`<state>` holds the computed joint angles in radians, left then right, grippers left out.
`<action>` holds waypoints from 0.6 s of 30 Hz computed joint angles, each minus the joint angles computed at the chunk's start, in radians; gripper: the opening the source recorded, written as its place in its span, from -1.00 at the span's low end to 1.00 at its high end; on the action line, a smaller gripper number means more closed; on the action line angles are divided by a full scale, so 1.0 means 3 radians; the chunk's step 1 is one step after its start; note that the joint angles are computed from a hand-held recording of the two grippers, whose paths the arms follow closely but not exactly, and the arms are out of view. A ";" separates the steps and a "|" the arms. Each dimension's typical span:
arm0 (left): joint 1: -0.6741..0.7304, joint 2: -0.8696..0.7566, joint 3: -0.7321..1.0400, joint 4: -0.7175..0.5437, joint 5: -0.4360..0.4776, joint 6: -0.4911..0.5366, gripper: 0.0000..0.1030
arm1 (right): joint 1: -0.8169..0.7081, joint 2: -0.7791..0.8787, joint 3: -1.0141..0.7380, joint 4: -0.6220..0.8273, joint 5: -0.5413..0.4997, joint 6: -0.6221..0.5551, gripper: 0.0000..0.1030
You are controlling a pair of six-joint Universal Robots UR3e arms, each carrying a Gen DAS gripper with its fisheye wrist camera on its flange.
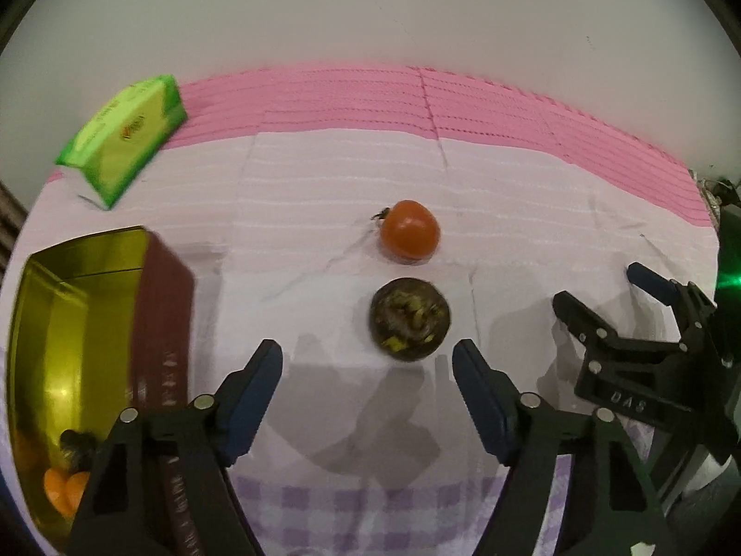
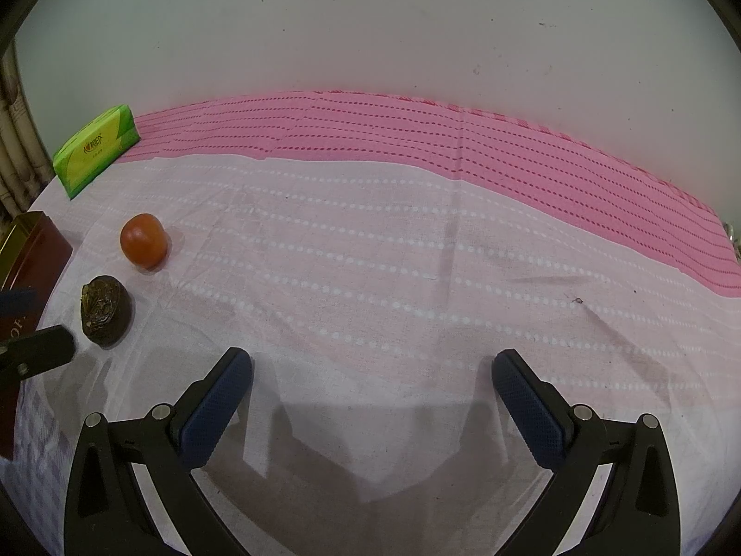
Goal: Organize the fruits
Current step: 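Move the left gripper to the dark mangosteen and grasp it, then carry the mangosteen over the tin tray with the left gripper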
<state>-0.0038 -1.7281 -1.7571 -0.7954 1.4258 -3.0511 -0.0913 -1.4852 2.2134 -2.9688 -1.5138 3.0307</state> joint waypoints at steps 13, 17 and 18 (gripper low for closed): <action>-0.0121 -0.0440 0.0397 -0.0023 -0.0107 -0.0076 -0.09 | 0.0004 0.0000 -0.0006 0.0006 -0.0003 0.0003 1.00; -0.0148 -0.0420 0.0360 -0.0001 -0.0101 -0.0019 -0.26 | 0.0001 -0.0002 -0.0003 0.0006 -0.0002 0.0000 1.00; -0.0144 -0.0376 0.0309 0.0000 -0.0113 -0.0011 -0.26 | -0.0001 -0.0002 -0.0001 0.0005 -0.0001 -0.0001 1.00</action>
